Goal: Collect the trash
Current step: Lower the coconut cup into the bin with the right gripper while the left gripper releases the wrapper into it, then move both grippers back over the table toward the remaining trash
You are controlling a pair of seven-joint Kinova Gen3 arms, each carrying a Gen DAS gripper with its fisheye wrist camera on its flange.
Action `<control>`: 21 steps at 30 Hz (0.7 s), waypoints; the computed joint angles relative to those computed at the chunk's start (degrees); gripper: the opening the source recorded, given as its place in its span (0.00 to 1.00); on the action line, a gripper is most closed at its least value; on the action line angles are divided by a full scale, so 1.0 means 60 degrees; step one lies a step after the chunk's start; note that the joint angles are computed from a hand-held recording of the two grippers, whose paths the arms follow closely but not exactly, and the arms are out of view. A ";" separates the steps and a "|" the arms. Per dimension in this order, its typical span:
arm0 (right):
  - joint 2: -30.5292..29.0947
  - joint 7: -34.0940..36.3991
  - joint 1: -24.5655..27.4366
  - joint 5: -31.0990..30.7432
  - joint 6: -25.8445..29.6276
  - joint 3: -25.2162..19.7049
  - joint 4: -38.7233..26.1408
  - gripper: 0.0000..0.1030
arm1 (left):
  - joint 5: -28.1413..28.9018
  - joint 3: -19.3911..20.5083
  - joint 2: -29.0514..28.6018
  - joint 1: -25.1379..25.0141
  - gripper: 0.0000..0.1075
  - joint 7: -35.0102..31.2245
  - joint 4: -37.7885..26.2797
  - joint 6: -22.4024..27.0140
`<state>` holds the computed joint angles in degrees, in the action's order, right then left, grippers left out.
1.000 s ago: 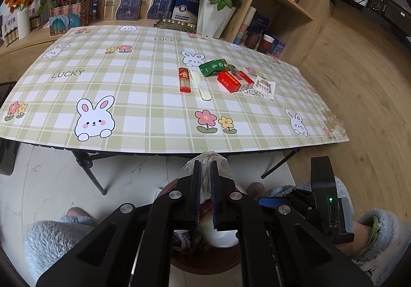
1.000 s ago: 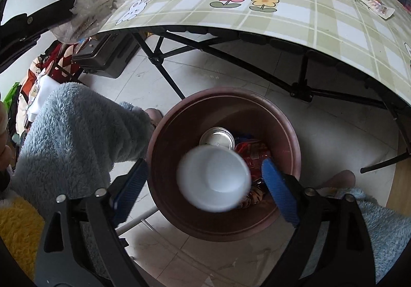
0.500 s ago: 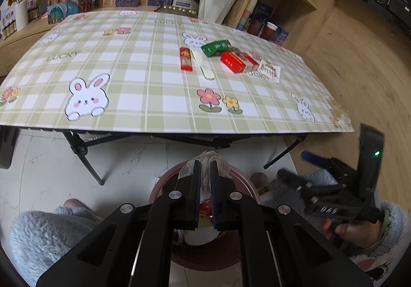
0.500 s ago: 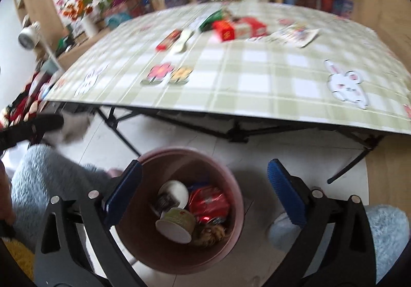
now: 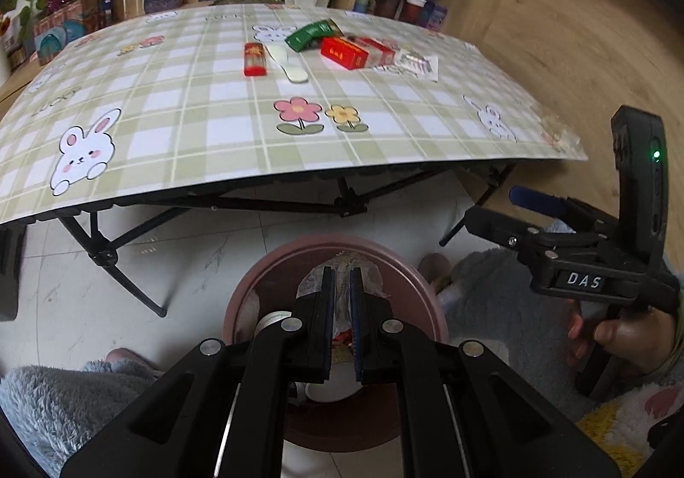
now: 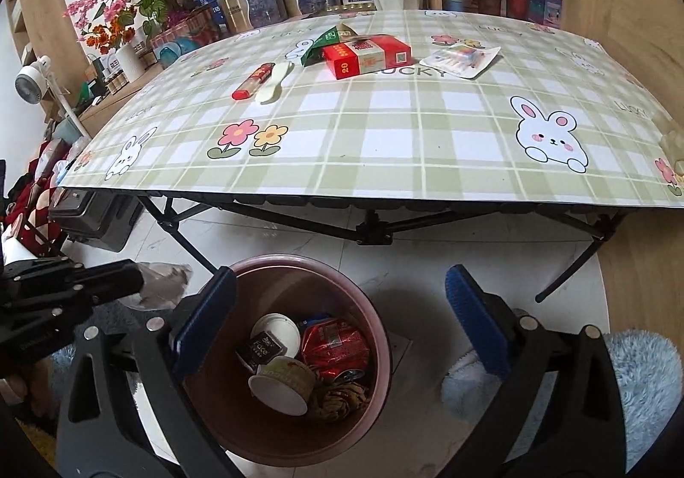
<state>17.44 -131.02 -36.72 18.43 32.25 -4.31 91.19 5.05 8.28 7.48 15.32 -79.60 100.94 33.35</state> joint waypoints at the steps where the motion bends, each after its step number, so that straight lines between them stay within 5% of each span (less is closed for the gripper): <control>1: -0.0007 0.0001 0.0004 -0.0001 -0.0010 -0.0002 0.0012 0.93 | 0.0018 0.0006 0.0028 -0.0003 0.07 -0.0012 -0.0007 0.0014; 13: 0.0058 0.0219 0.0099 -0.0236 0.0027 -0.0097 -0.0037 0.94 | 0.0228 -0.0052 0.0073 -0.0126 0.13 0.0073 0.0023 0.0103; 21: 0.0030 0.0271 0.0059 -0.0247 -0.0058 -0.0047 0.0012 0.94 | -0.0453 -0.0186 -0.0138 0.0089 0.61 0.0947 0.0229 -0.0305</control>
